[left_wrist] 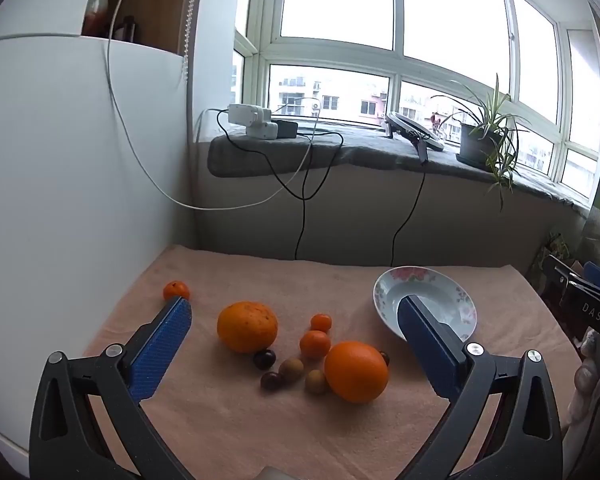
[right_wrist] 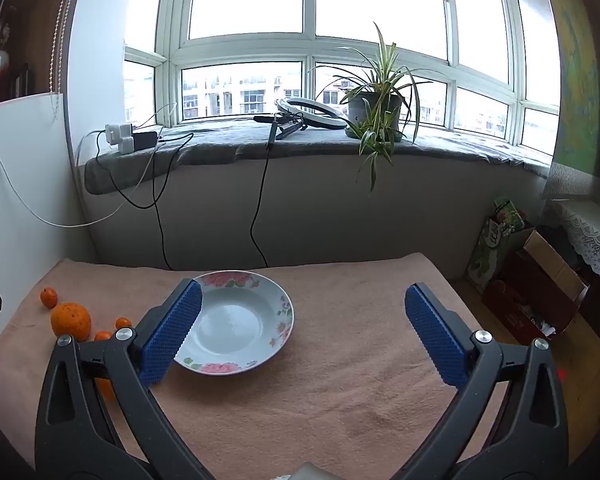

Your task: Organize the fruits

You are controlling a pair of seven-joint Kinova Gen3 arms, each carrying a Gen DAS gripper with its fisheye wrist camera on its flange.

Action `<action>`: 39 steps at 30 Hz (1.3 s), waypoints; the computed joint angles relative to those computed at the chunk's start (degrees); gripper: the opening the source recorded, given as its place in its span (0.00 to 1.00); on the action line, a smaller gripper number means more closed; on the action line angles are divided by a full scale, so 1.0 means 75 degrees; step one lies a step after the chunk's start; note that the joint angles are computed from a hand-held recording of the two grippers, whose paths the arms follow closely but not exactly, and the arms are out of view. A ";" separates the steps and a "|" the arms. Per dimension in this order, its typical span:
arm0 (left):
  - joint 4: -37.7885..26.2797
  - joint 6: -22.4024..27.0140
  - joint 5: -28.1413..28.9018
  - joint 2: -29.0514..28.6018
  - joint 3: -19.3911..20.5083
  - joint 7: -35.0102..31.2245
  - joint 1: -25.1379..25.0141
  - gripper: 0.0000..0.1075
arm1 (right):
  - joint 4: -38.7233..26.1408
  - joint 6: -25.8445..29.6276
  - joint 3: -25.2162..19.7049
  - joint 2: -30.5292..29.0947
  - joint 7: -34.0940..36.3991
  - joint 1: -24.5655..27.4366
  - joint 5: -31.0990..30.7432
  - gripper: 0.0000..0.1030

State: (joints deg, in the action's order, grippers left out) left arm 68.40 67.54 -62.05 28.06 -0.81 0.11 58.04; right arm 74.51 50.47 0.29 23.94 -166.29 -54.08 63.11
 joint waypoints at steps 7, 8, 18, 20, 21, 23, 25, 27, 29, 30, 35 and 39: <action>-0.0045 0.0029 -0.0039 0.0032 -0.0010 -0.0021 0.0035 0.95 | 0.0014 0.0015 0.0011 0.0006 -0.0070 -0.0021 0.0043 1.00; -0.0053 0.0035 -0.0039 0.0039 -0.0013 -0.0018 0.0041 0.95 | -0.0002 0.0016 0.0003 0.0011 -0.0059 -0.0008 0.0025 1.00; -0.0046 0.0023 -0.0059 0.0042 -0.0028 0.0029 0.0062 0.95 | 0.0023 -0.0019 -0.0011 -0.0003 -0.0065 0.0018 0.0001 1.00; -0.0034 0.0014 -0.0059 0.0031 -0.0028 0.0046 0.0059 0.95 | 0.0028 -0.0020 -0.0008 -0.0006 -0.0062 0.0023 -0.0003 1.00; -0.0031 0.0019 -0.0062 0.0029 -0.0029 0.0060 0.0060 0.95 | 0.0027 -0.0025 -0.0008 -0.0006 -0.0060 0.0028 -0.0008 1.00; -0.0004 0.0008 -0.0073 0.0017 -0.0031 0.0101 0.0058 0.95 | 0.0045 -0.0030 -0.0003 -0.0007 -0.0078 0.0016 0.0015 1.00; 0.0013 -0.0006 -0.0087 0.0013 -0.0024 0.0120 0.0052 0.95 | 0.0048 -0.0038 -0.0009 -0.0011 -0.0076 0.0023 0.0009 1.00; 0.0028 -0.0019 -0.0091 0.0014 -0.0013 0.0123 0.0047 0.95 | 0.0054 -0.0034 -0.0004 -0.0009 -0.0096 0.0013 0.0023 1.00; 0.0045 -0.0033 -0.0093 0.0007 -0.0009 0.0139 0.0042 0.95 | 0.0046 -0.0032 -0.0009 -0.0006 -0.0091 0.0017 0.0019 1.00; 0.0052 -0.0031 -0.0098 0.0007 -0.0008 0.0154 0.0046 0.95 | 0.0043 -0.0032 -0.0010 -0.0004 -0.0090 0.0016 0.0019 1.00; 0.0060 0.0004 -0.0130 0.0008 -0.0007 0.0197 0.0067 0.95 | 0.0039 -0.0036 -0.0009 0.0002 -0.0096 0.0014 0.0021 1.00; 0.0060 0.0000 -0.0130 0.0006 0.0007 0.0190 0.0058 0.95 | 0.0035 -0.0032 -0.0008 0.0003 -0.0087 0.0011 0.0015 1.00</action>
State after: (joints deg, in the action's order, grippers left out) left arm 68.85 67.54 -63.02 28.10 -0.76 1.53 58.48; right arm 74.77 50.23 0.23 23.96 -166.94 -54.00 63.22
